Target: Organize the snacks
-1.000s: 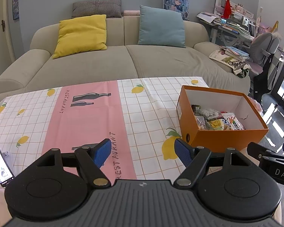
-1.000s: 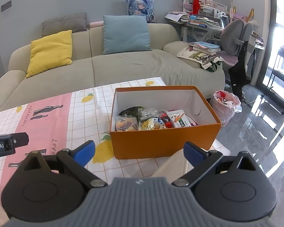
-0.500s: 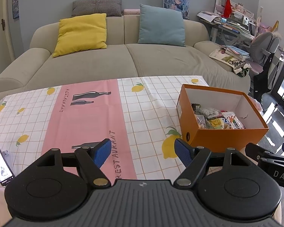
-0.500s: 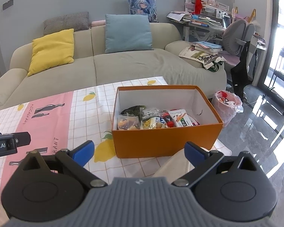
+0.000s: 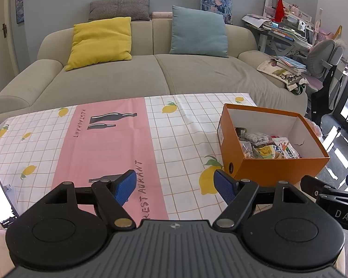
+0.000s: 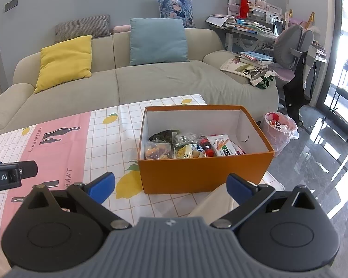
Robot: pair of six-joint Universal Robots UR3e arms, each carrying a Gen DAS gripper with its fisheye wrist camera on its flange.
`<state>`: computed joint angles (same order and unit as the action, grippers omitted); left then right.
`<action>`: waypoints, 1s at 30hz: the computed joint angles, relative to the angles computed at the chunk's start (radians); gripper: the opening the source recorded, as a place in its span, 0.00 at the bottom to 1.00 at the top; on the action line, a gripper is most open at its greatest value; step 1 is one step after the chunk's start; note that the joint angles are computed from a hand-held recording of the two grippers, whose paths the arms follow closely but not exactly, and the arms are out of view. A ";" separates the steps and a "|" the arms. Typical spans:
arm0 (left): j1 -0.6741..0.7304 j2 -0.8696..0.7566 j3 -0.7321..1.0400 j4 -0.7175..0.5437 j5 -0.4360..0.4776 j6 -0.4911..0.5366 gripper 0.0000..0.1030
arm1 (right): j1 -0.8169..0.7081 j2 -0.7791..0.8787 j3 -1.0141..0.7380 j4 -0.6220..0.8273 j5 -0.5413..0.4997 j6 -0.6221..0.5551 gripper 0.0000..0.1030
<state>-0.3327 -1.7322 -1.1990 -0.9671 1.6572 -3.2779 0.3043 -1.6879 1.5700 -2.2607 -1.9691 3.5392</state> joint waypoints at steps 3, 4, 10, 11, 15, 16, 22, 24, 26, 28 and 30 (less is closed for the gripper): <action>0.000 0.001 -0.001 0.001 0.000 0.000 0.86 | 0.000 0.000 -0.001 0.002 0.000 0.000 0.97; 0.000 0.000 -0.001 0.001 -0.001 0.000 0.86 | 0.000 0.000 -0.001 0.002 0.000 0.000 0.97; -0.002 -0.002 0.009 -0.010 0.006 -0.002 0.86 | 0.004 0.003 -0.004 0.002 -0.003 0.002 0.97; -0.003 -0.002 0.009 -0.010 0.007 -0.003 0.86 | 0.005 0.004 -0.004 0.003 -0.004 0.003 0.97; -0.004 -0.002 0.014 -0.016 0.009 -0.001 0.86 | 0.006 0.006 -0.007 0.005 -0.002 0.005 0.97; -0.002 -0.002 0.018 -0.019 0.008 0.000 0.86 | 0.001 0.003 -0.002 0.002 0.003 0.000 0.97; 0.001 -0.007 0.031 -0.023 0.005 0.009 0.86 | -0.020 -0.011 0.014 -0.005 0.028 -0.021 0.97; 0.003 -0.008 0.033 -0.024 0.005 0.011 0.86 | -0.019 -0.010 0.013 -0.004 0.027 -0.020 0.97; 0.003 -0.008 0.035 -0.026 0.004 0.010 0.86 | -0.018 -0.008 0.011 -0.002 0.025 -0.018 0.97; 0.003 -0.008 0.034 -0.026 0.003 0.010 0.86 | -0.027 -0.014 0.018 -0.004 0.037 -0.026 0.97; 0.002 -0.008 0.034 -0.026 0.005 0.009 0.86 | -0.033 -0.019 0.025 -0.006 0.044 -0.031 0.97</action>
<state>-0.3307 -1.7398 -1.1650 -0.9932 1.6618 -3.2689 0.2713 -1.7069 1.5947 -2.2669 -1.9250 3.5083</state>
